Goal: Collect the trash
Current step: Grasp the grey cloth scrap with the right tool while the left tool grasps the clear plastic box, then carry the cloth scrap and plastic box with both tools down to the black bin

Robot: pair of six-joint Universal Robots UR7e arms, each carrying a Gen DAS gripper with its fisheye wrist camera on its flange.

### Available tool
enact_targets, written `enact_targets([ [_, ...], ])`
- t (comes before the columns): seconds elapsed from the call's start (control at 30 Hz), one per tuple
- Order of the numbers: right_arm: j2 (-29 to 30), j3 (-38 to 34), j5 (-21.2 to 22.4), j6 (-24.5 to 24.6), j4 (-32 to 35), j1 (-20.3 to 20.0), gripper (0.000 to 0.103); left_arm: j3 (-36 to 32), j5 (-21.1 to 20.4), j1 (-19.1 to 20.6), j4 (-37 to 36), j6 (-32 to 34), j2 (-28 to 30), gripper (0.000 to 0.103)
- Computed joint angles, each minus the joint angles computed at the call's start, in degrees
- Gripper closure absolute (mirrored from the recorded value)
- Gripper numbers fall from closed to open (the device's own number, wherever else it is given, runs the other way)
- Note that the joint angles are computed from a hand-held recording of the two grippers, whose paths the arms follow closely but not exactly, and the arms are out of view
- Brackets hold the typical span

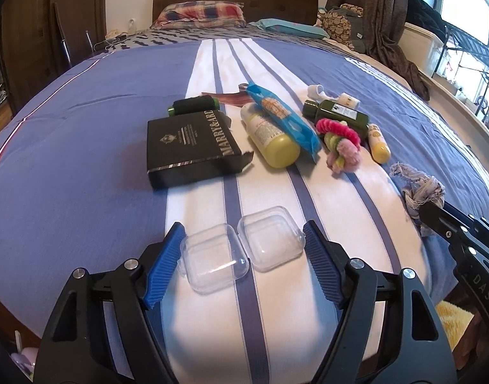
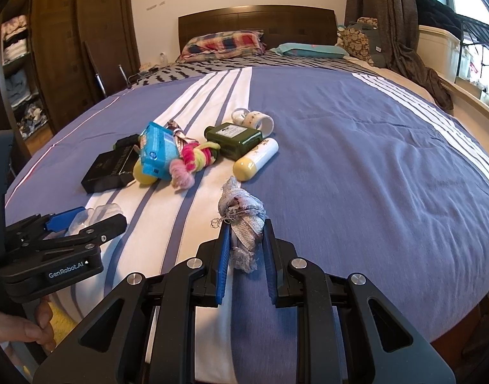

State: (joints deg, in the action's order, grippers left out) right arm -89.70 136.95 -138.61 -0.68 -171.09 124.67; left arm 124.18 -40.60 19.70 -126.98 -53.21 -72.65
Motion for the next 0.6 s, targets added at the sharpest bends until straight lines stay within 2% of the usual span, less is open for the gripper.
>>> enact_targets([
  [0.3,-2.2,1.2,-1.5,4.5,5.6,4.3,0.082,3.7,-2.4,-4.3,1.4,-3.1,-5.3,0.032],
  [0.6,-4.8,0.7,-5.6,9.7,11.0,10.9,0.082,4.6,-1.2,-11.1,10.2,-10.6,-11.4,0.031],
])
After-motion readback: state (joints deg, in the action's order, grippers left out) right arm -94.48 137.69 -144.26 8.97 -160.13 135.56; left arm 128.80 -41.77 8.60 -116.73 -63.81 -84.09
